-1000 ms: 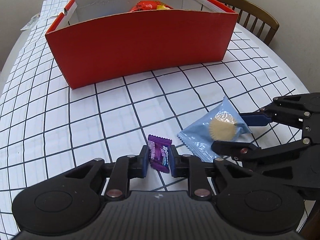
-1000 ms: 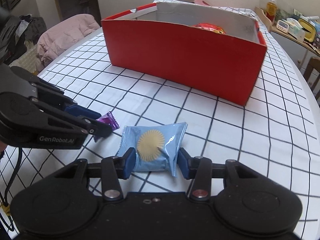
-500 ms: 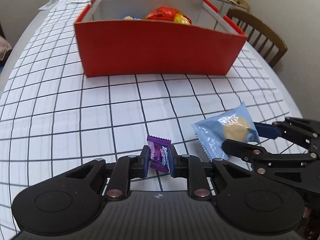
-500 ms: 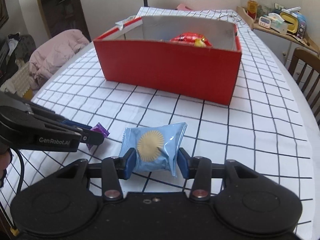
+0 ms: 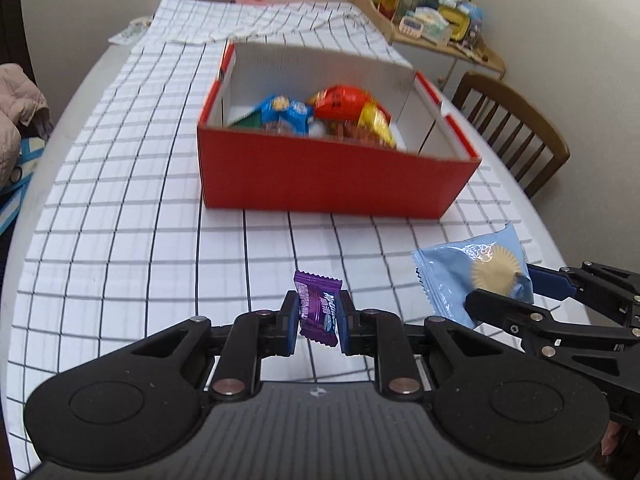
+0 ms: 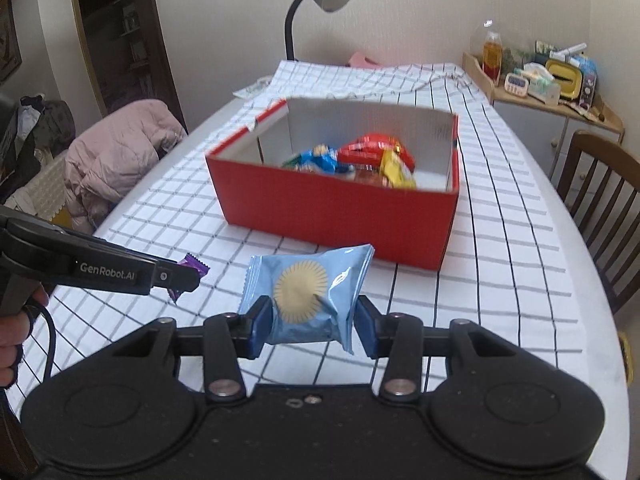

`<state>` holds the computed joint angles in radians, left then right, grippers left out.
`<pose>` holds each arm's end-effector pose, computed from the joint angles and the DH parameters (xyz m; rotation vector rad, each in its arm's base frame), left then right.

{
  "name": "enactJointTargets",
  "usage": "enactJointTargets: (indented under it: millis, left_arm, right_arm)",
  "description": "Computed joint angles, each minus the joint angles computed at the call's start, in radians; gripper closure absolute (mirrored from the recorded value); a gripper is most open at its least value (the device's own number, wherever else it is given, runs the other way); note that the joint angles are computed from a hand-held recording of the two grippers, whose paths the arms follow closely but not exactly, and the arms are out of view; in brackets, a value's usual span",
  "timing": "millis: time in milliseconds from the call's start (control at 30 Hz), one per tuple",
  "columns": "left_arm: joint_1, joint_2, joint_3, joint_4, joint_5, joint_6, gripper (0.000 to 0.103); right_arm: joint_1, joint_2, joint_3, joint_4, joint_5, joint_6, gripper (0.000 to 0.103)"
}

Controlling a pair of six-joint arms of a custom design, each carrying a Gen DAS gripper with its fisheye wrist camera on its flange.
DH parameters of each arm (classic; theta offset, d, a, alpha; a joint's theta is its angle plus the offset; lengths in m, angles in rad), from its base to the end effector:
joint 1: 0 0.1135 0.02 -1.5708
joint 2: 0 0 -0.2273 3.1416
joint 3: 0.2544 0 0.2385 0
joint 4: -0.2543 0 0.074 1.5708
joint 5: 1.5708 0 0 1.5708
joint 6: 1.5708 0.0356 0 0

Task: Organize snacks
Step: 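Lift and carry the purple candy and cookie packet over the red box, then open both grippers to drop the purple candy and cookie packet into the box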

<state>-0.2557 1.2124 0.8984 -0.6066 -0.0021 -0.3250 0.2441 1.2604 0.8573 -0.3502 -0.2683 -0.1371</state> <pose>0.2368 -0.0618 0.2249 -0.0877 2.5059 -0.2395 0.2553 0.0733 0.2205 -0.5714 2.2471 0.3656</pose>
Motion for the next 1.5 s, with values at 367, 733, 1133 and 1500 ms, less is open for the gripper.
enactJointTargets:
  millis: [367,733,1133,1500]
  left_arm:
    - [0.021,0.081,0.221,-0.031,-0.033,0.035,0.084]
    - [0.064,0.331,0.511,-0.048,-0.066,0.082,0.084]
    - [0.118,0.66,0.796,-0.081,-0.045,0.091,0.084]
    - [0.136,0.922,1.022,-0.16,-0.026,0.104,0.084]
  right_arm:
    - [-0.004,0.119,0.218,-0.012,0.005,0.007,0.06]
    - [-0.019,0.404,0.528,-0.034,0.029,0.023,0.06]
    - [-0.014,0.741,0.872,-0.128,0.06,-0.006,0.06]
    - [0.009,1.017,1.207,-0.274,0.078,-0.061,0.06]
